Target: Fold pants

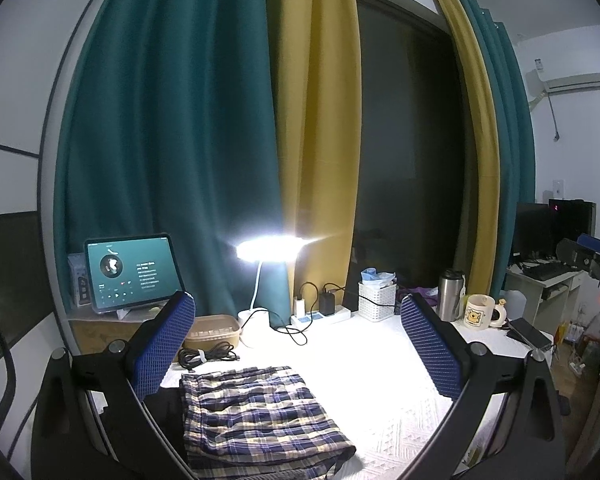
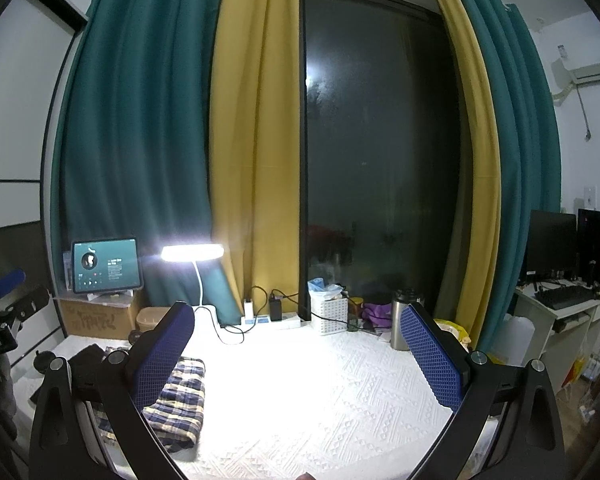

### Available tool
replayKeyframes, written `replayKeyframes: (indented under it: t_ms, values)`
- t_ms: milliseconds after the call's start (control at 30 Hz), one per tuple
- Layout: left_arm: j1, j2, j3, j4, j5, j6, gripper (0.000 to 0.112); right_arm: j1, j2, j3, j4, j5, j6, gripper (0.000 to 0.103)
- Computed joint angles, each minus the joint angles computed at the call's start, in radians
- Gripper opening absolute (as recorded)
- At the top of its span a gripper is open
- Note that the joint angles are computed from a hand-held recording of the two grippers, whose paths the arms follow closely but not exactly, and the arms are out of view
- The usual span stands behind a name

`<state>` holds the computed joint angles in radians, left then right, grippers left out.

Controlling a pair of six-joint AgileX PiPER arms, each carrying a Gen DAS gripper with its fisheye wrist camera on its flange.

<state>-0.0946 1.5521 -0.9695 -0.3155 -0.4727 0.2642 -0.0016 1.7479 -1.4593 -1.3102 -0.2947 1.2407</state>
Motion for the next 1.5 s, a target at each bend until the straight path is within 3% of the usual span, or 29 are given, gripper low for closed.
replayKeyframes:
  t_ms: [367, 1500]
  values:
    - [-0.001, -0.001, 0.0, 0.008, 0.006, -0.006, 0.102, 0.009, -0.007, 0.017, 0.066, 0.009, -0.062, 0.103]
    - [0.012, -0.003, 0.007, 0.068, 0.009, -0.058, 0.102, -0.004, -0.007, 0.021, 0.047, -0.008, -0.052, 0.103]
